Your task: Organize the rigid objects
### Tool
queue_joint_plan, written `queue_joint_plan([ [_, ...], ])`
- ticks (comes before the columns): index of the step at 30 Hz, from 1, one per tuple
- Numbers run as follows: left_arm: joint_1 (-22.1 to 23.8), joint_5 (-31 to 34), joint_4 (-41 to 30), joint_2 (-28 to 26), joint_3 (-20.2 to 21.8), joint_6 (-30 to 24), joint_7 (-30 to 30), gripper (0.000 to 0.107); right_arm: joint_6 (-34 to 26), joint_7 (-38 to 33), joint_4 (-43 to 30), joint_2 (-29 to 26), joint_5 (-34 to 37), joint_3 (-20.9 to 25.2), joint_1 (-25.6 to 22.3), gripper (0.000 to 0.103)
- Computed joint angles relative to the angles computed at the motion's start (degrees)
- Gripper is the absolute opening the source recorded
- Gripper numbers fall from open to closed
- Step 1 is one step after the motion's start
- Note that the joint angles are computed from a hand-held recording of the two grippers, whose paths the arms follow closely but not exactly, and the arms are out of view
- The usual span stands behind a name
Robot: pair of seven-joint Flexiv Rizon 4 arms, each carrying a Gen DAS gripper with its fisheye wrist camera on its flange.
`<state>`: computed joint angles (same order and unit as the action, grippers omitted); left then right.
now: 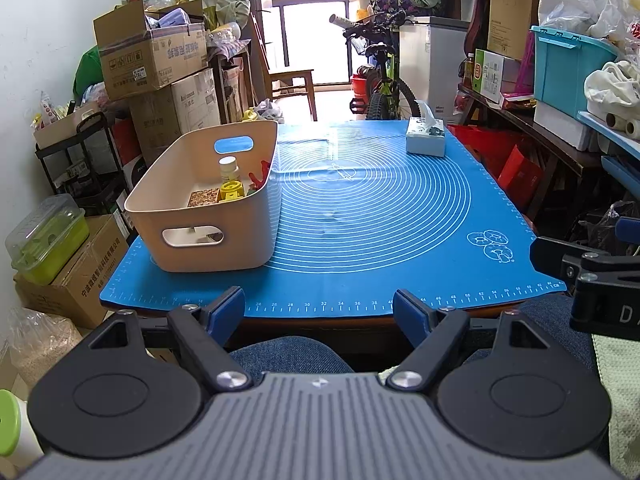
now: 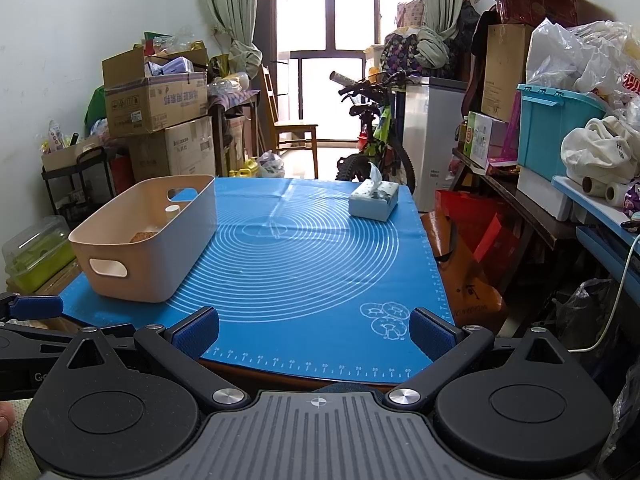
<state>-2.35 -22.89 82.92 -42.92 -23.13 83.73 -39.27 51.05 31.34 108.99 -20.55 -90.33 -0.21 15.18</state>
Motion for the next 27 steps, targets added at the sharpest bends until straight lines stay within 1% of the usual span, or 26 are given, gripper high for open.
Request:
queue_joint_plan([
  [27,0.32,0.13,0.03,-0.17,-0.52,0.27,-0.03,0.081,0.15,-0.01,0.34,0.23,-0.28,0.05,-0.32,0.1],
])
